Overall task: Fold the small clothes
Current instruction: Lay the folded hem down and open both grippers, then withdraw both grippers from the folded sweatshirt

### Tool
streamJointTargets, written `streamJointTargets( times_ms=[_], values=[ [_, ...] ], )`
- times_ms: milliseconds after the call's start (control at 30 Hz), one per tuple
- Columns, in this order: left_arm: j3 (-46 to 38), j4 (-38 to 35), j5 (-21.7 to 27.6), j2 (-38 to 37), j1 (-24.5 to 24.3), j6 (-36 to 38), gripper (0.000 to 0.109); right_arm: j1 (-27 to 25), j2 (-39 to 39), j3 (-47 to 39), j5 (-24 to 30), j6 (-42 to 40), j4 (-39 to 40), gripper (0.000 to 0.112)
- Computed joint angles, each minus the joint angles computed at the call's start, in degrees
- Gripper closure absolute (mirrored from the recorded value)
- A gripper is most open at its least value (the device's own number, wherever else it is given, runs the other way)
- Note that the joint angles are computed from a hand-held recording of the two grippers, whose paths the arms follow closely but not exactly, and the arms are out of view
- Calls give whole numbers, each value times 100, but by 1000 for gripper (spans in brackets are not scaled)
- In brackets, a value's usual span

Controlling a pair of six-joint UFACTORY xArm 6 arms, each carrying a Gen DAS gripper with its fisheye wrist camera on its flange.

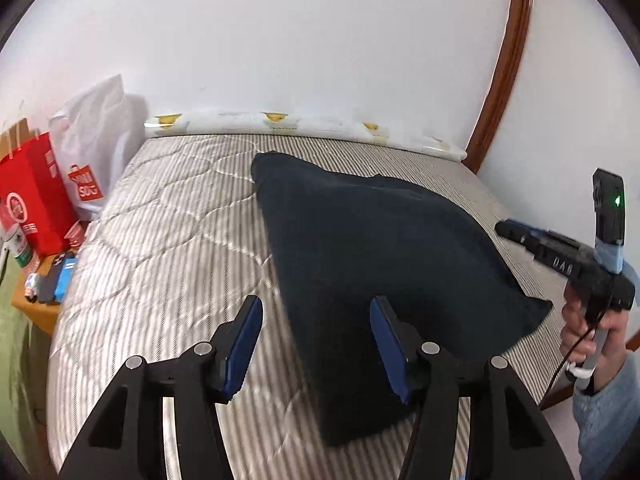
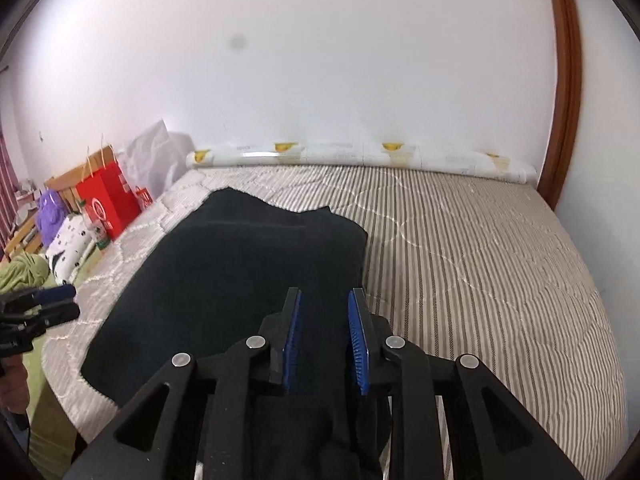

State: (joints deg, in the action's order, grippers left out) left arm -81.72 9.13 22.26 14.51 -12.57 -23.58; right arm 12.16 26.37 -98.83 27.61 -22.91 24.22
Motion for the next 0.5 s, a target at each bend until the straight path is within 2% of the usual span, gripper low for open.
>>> streamJointTargets(
  times_ms=[133, 300, 367, 500],
  values=[
    [-745, -28, 219, 700, -10, 21, 55, -21, 514, -488, 363, 326, -346, 88],
    [-1206, 12, 566, 1103, -17, 71, 47, -43, 963, -828, 646, 921, -983, 89],
    [-1357, -133, 743, 1241, -18, 140, 46, -88, 1059, -872, 725, 885, -786, 90],
    [-1044, 126, 519, 1133, -37, -128, 45, -114, 995, -721, 645, 812, -647, 90]
  ],
)
